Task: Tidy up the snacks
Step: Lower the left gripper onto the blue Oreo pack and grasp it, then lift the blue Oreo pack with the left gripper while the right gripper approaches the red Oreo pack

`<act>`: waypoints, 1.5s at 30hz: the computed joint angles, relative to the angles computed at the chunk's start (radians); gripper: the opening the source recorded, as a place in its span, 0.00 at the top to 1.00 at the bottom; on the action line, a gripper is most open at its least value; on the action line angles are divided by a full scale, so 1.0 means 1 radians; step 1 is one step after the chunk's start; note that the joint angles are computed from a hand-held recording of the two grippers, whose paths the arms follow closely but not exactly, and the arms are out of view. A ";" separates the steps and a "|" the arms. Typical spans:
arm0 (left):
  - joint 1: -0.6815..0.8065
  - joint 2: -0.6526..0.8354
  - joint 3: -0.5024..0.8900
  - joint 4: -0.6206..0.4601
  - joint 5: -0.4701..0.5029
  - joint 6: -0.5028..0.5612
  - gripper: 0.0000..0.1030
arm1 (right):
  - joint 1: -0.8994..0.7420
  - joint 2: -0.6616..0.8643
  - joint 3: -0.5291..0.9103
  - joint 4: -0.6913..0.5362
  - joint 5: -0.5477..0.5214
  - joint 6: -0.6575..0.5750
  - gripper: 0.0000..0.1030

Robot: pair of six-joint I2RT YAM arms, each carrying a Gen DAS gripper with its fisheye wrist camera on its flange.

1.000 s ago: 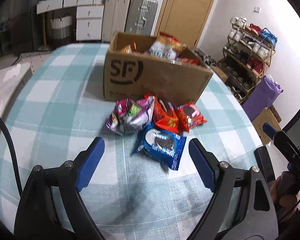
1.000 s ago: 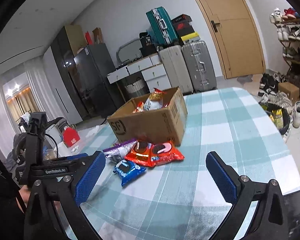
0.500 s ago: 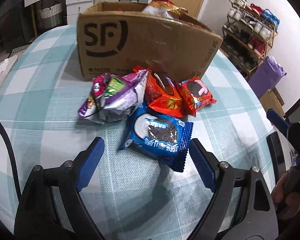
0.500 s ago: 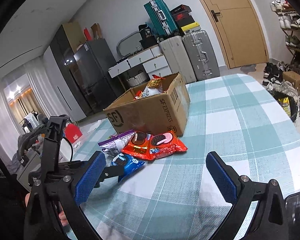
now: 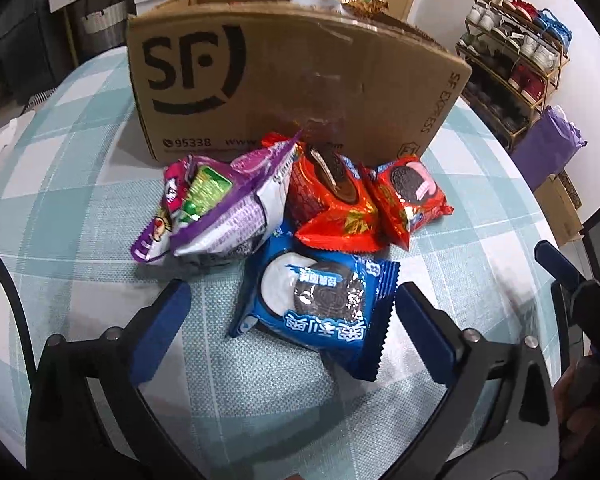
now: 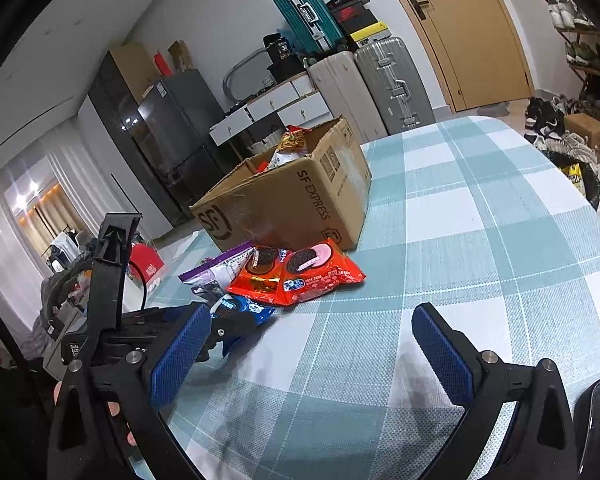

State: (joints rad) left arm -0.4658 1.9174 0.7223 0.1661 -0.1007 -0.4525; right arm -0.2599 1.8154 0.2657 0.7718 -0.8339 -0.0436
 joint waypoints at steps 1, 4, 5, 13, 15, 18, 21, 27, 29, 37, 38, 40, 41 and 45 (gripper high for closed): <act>0.000 0.005 0.005 0.004 -0.003 0.007 0.01 | 0.001 0.004 0.003 -0.003 0.000 0.001 0.01; 0.008 0.020 0.009 0.032 0.010 0.005 0.02 | 0.005 0.011 0.014 -0.021 -0.001 -0.003 0.01; 0.016 0.021 -0.001 0.062 0.026 -0.006 0.02 | 0.006 0.012 0.017 -0.027 0.000 -0.005 0.01; 0.031 0.060 0.020 0.112 0.064 -0.008 0.04 | 0.006 0.040 0.044 -0.051 0.003 0.015 0.01; 0.020 0.061 0.022 0.109 0.033 -0.011 0.13 | 0.011 0.040 0.052 -0.072 0.006 0.007 0.01; 0.019 0.045 -0.001 0.119 0.012 -0.007 0.17 | 0.016 0.043 0.058 -0.081 0.008 0.005 0.01; -0.004 0.046 0.007 0.094 -0.038 0.021 0.23 | 0.012 0.054 0.064 -0.079 0.001 0.011 0.01; -0.010 0.013 -0.022 0.102 -0.003 0.041 0.55 | 0.019 0.058 0.073 -0.094 0.008 0.008 0.01; -0.009 -0.001 -0.043 0.115 0.019 0.029 0.60 | 0.016 0.065 0.078 -0.093 0.004 0.012 0.01; 0.010 -0.102 -0.152 0.129 0.063 0.007 0.64 | -0.012 0.082 0.078 -0.076 -0.016 0.032 0.01; 0.007 -0.121 -0.173 0.134 0.068 0.002 0.64 | -0.014 0.081 0.077 -0.075 -0.016 0.033 0.01; 0.009 -0.153 -0.192 0.097 0.081 0.007 0.64 | -0.013 0.079 0.077 -0.075 -0.014 0.032 0.01; 0.009 -0.174 -0.215 0.101 0.083 0.004 0.64 | -0.011 0.076 0.075 -0.073 -0.011 0.033 0.01; 0.006 -0.252 -0.281 0.096 0.089 0.002 0.64 | -0.006 0.067 0.073 -0.079 -0.005 0.027 0.01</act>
